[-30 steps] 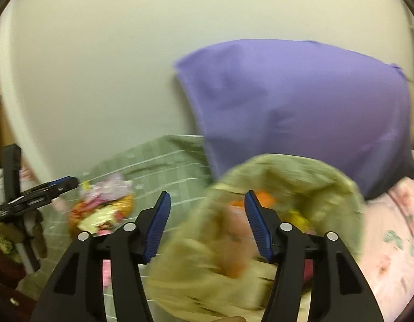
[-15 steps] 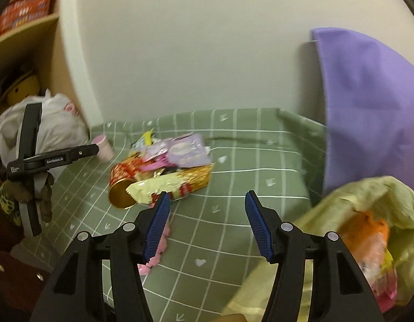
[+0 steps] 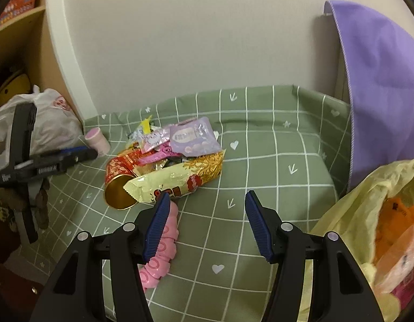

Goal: Collect trash
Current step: 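Return to the table and grasp the red-and-gold cup with the right tool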

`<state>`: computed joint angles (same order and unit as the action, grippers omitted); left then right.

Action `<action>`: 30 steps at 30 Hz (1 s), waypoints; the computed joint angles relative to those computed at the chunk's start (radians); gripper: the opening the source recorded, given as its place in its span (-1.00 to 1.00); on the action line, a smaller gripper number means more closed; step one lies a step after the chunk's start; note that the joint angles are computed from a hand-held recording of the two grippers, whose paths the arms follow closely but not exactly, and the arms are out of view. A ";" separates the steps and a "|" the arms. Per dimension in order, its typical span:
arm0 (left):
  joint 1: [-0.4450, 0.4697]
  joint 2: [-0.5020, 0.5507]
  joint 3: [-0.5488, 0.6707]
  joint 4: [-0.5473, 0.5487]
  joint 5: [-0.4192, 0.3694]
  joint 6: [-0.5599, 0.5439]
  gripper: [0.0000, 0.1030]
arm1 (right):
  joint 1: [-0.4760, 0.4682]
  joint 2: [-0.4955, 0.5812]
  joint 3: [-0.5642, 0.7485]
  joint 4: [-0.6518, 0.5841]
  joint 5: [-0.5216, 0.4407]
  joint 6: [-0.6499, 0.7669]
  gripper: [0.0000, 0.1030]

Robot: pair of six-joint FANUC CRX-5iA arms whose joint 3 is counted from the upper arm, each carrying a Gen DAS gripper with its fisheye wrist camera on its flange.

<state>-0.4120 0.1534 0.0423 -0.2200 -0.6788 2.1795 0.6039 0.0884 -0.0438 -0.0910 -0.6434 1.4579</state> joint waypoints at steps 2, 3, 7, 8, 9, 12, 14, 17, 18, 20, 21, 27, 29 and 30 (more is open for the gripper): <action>0.031 0.019 0.000 0.042 0.044 -0.039 0.17 | 0.035 0.017 -0.014 0.098 0.004 -0.120 0.07; 0.055 0.030 -0.012 0.099 0.084 -0.098 0.17 | 0.049 0.018 -0.028 0.145 0.014 -0.170 0.07; 0.098 0.083 -0.024 0.207 0.187 -0.293 0.17 | 0.097 0.013 -0.136 0.372 0.114 -0.400 0.07; 0.101 0.094 -0.017 0.202 0.189 -0.287 0.17 | 0.101 0.019 -0.144 0.395 0.112 -0.437 0.07; 0.104 0.099 -0.018 0.202 0.190 -0.268 0.17 | 0.102 0.028 -0.136 0.367 0.098 -0.432 0.07; 0.088 0.072 -0.010 0.049 0.133 -0.042 0.17 | 0.095 0.033 -0.091 0.188 0.074 -0.252 0.07; 0.068 0.034 -0.013 -0.045 0.049 0.110 0.17 | 0.098 0.036 -0.057 0.104 0.054 -0.149 0.07; 0.048 -0.032 -0.045 -0.109 -0.013 0.209 0.17 | 0.104 0.041 0.008 -0.062 0.034 0.069 0.07; 0.045 -0.058 -0.064 -0.110 -0.019 0.218 0.17 | 0.116 0.046 0.022 -0.085 0.040 0.123 0.07; 0.041 -0.079 -0.070 -0.111 -0.060 0.200 0.18 | 0.135 0.068 0.047 -0.114 0.073 0.205 0.07; 0.024 -0.082 -0.052 -0.158 -0.100 0.223 0.18 | 0.139 0.080 0.057 -0.130 0.090 0.238 0.07; 0.023 -0.135 -0.087 -0.242 -0.063 0.333 0.18 | 0.171 0.247 0.201 -0.063 0.039 0.260 0.07; 0.032 -0.140 -0.103 -0.227 -0.049 0.332 0.18 | 0.158 0.290 0.271 -0.134 -0.039 0.306 0.07; 0.033 -0.137 -0.100 -0.222 -0.053 0.323 0.18 | 0.158 0.292 0.276 -0.143 -0.051 0.305 0.08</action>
